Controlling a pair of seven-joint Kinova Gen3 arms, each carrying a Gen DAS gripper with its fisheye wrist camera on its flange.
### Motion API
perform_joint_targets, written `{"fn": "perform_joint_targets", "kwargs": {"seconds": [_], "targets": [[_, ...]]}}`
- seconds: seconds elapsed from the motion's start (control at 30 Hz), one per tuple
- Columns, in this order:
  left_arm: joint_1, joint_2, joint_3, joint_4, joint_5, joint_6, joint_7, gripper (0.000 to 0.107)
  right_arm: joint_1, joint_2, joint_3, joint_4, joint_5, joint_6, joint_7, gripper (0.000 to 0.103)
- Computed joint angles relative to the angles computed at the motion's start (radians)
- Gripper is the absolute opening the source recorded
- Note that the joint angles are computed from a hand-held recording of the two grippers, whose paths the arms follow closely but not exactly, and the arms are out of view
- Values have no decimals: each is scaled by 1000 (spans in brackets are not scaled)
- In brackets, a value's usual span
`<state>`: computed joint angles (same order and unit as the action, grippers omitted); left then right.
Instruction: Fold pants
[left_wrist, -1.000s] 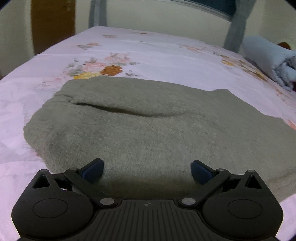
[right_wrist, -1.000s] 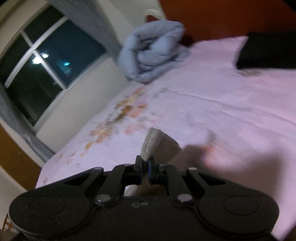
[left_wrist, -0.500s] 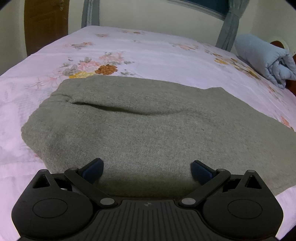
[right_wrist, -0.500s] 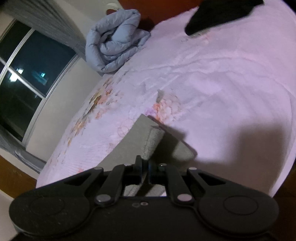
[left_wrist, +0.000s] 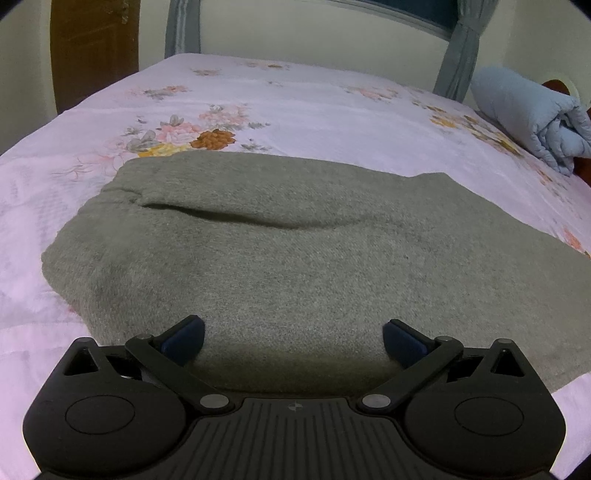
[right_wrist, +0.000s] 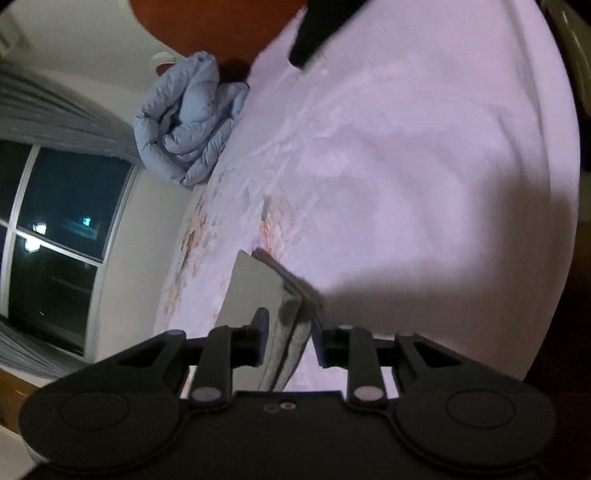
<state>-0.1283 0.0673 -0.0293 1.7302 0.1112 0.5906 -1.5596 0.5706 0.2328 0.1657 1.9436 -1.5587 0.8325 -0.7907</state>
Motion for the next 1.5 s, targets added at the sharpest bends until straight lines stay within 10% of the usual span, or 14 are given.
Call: {"fn": "perform_joint_targets", "kwargs": {"seconds": [0.2,0.23,0.37,0.63,0.87,1.07,1.27,1.5], "targets": [[195,1,-194,7,-9,-21,19,103,-57,43,18,-32,-31,7,12,29],[208,-8,-200,26,-27,-54,42,103,-89,34,31,-47,2,-25,4,8],[200,-76,-179,119,-103,-169,189,102,-69,-29,-23,-65,4,-66,105,8],[235,-13,-189,37,-205,-43,235,103,-79,38,-22,-95,120,-112,53,9],[48,-96,65,107,-335,-118,403,103,20,25,-109,-138,239,-85,-116,19],[-161,-139,251,123,-510,-64,647,103,-39,-120,-79,-96,253,-72,70,27],[31,-118,21,92,-691,54,808,103,-310,-33,-164,-320,431,-55,17,27],[169,-60,-177,30,-616,38,729,103,-626,213,-355,-645,699,-65,-118,25]]}}
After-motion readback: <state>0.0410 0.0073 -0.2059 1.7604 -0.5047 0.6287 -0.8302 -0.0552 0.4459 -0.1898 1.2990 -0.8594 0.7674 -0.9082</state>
